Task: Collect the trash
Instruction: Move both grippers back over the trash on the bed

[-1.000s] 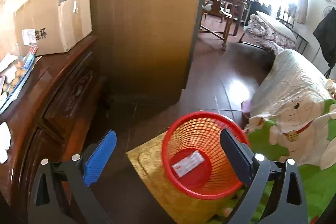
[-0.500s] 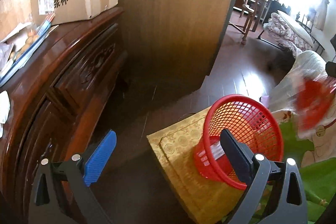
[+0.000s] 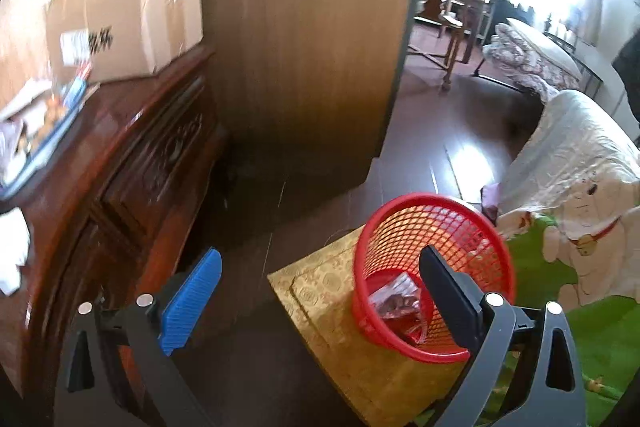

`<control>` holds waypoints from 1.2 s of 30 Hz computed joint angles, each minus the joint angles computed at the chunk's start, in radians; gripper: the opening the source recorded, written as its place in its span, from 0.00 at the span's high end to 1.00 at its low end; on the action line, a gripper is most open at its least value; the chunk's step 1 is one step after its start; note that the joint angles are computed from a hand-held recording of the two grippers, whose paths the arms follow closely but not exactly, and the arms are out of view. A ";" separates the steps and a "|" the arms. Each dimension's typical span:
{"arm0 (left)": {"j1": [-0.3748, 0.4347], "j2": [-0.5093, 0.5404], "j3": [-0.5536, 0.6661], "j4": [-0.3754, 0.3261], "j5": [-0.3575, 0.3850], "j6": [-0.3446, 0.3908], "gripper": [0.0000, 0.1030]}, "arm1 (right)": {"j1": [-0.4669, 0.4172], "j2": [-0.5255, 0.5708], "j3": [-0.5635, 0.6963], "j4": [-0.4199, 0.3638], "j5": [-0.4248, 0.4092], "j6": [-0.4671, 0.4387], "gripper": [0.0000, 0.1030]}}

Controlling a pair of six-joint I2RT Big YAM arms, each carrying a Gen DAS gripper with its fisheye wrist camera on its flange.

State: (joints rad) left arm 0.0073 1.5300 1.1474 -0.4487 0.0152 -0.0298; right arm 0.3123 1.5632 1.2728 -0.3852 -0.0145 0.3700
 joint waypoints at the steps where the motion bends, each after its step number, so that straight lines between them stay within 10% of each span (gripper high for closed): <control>1: -0.005 -0.009 0.000 -0.001 0.001 0.005 0.06 | -0.007 -0.026 -0.023 0.015 0.013 -0.002 0.27; 16: -0.222 -0.143 0.075 -0.076 -0.028 0.090 0.06 | -0.229 -0.396 -0.359 0.159 0.117 0.007 0.18; 27: -0.533 0.033 0.321 -0.187 -0.013 0.130 0.06 | -0.542 -0.521 -0.527 0.161 0.167 -0.038 0.14; 36: -0.715 0.367 0.728 -0.349 0.004 0.162 0.06 | -0.793 -0.388 -0.503 0.147 -0.209 0.283 0.12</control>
State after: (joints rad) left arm -0.7077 1.8967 1.8755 -0.7977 0.0196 0.1323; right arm -0.4809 1.1749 0.7696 -0.2387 -0.2239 0.6529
